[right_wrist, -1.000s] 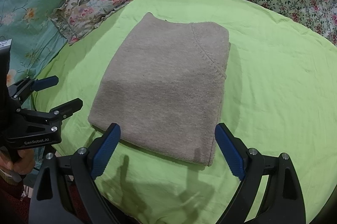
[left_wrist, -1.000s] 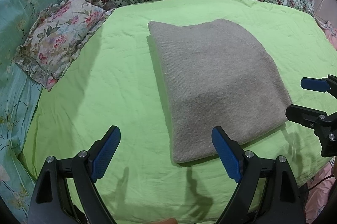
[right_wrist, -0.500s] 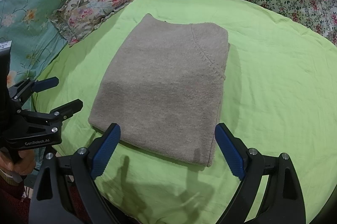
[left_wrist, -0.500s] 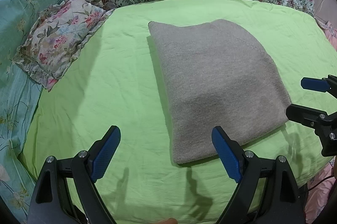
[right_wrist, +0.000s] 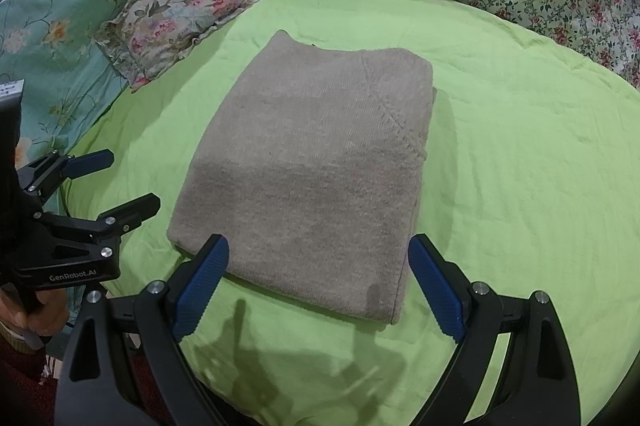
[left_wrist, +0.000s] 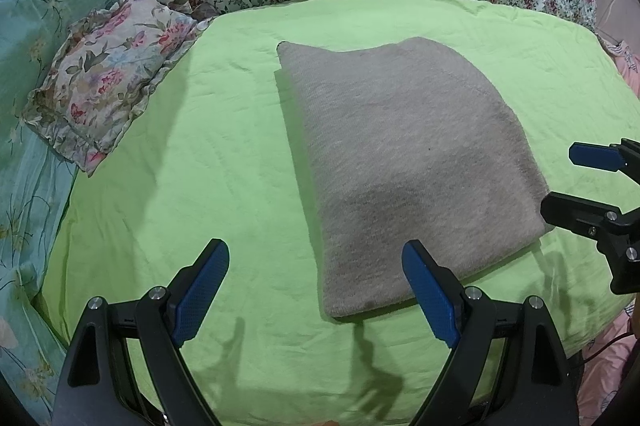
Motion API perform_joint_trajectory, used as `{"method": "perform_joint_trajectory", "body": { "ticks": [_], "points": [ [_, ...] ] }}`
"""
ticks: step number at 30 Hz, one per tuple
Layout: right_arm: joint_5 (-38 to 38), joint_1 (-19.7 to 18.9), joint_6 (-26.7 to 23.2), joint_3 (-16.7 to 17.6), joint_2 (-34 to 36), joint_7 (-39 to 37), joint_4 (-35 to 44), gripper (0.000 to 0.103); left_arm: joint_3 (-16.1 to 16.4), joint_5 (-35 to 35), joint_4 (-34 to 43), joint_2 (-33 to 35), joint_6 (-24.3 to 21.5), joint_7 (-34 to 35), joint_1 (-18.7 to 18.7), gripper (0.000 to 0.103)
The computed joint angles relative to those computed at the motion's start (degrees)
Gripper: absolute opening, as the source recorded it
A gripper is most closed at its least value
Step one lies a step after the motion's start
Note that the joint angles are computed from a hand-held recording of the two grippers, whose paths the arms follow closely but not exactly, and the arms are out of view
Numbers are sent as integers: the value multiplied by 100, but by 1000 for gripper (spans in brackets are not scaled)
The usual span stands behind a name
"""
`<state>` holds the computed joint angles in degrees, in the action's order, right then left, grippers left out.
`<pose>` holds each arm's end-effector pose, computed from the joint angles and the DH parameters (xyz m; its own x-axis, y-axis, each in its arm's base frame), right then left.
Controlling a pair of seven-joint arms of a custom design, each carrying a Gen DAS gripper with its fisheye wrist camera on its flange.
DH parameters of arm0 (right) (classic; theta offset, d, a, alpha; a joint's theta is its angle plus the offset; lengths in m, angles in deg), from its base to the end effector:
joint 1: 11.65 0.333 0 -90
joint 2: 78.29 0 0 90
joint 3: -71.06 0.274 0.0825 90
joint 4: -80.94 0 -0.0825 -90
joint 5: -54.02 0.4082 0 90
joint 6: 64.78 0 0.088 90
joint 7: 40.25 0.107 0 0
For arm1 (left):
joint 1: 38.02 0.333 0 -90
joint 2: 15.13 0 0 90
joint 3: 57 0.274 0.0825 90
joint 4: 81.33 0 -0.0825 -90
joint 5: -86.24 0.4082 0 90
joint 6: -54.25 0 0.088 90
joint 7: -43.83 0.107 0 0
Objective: Fold small clothes
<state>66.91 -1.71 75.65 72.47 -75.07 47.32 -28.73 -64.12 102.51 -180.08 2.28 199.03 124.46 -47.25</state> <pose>0.6210 0.1245 0.4650 0.1446 -0.9715 -0.1878 -0.8906 -0.0450 -0.4526 0.6648 -0.1908 0.4133 -0.2550 -0.9570 -0.1382 -0.8229 0.2899 -0.4887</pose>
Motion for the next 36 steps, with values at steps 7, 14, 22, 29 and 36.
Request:
{"method": "perform_joint_trajectory", "body": {
  "ticks": [7,14,22,29,36],
  "points": [
    [24,-19,43,-4,58,-12,90,91,14,-10,182,133,-39,15,0,89],
    [75,-46,41,-6,121,-43,147,91,39,-7,386,286,-54,34,-22,89],
    [225,-124,3,-24,267,-102,297,91,153,259,638,492,-50,-189,-108,89],
    [225,-149,50,-26,267,-59,286,91,141,207,851,647,-253,-122,-104,89],
    [337,-193,157,-35,280,-57,238,91,207,380,870,655,-214,-261,-171,89]
  ]
}}
